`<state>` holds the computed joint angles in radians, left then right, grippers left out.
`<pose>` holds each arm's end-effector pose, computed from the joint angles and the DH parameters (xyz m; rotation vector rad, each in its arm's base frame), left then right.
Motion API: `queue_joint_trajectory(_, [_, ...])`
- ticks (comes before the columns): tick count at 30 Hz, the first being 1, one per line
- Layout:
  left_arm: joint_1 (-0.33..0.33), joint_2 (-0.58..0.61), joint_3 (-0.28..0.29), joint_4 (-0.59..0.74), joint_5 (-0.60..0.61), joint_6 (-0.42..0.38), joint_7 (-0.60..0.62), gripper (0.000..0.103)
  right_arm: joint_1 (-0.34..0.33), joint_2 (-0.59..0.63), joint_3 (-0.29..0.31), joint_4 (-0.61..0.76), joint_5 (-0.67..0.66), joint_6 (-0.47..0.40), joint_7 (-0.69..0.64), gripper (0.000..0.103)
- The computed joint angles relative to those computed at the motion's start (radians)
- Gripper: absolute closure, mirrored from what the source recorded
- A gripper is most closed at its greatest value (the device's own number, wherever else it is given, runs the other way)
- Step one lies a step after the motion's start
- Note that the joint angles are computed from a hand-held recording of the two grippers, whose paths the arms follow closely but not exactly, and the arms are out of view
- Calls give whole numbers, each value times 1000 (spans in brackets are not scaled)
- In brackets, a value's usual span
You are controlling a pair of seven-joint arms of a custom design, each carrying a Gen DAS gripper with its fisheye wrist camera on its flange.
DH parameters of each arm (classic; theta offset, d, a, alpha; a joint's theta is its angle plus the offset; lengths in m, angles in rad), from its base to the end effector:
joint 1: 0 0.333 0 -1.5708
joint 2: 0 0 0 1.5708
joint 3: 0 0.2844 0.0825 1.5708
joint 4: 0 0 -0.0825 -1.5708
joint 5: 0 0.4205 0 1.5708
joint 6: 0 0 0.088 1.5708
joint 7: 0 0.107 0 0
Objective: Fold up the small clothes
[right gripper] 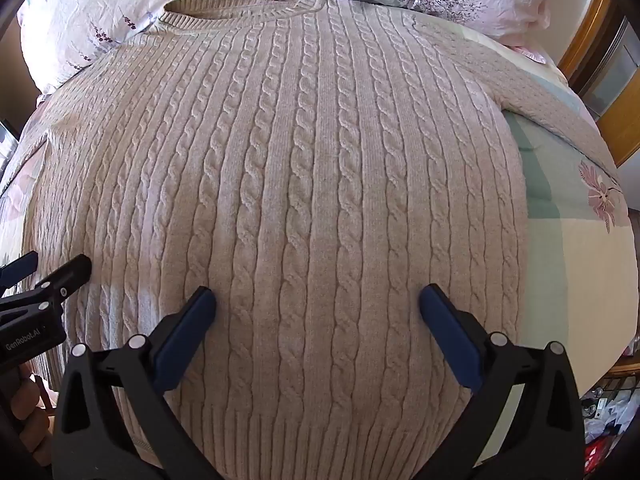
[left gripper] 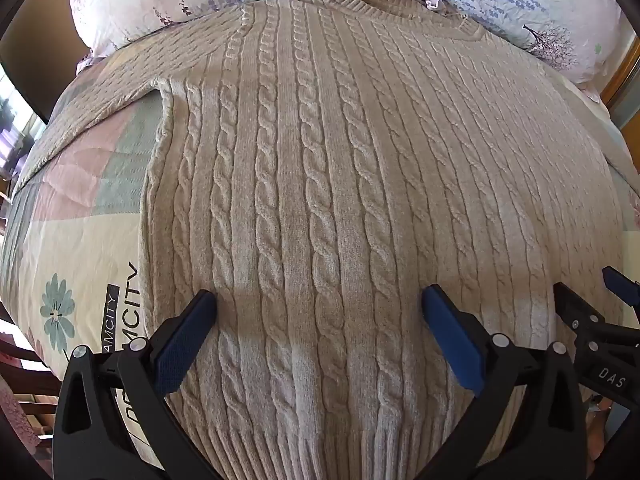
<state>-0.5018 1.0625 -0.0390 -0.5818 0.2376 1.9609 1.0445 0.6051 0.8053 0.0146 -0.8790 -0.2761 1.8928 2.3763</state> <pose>0.7293 -0.3988 0.3780 -1.9668 2.0563 -0.3655 0.6637 0.4434 0.4210 -1.9296 2.2007 -0.4052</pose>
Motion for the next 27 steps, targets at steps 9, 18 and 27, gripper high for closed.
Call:
queue_joint_trajectory(9, [-1,14,0,23,-2,-12,3,1,0,3,0,5,1,-4,-1,2])
queue_joint_trajectory(18, [-3,20,5,34,-5,-17,5,1,0,3,0,6,2,-5,-1,2])
queue_joint_trajectory(27, [-3,20,5,34,-6,-17,5,1,1,3,-1,6,2,-4,-1,2])
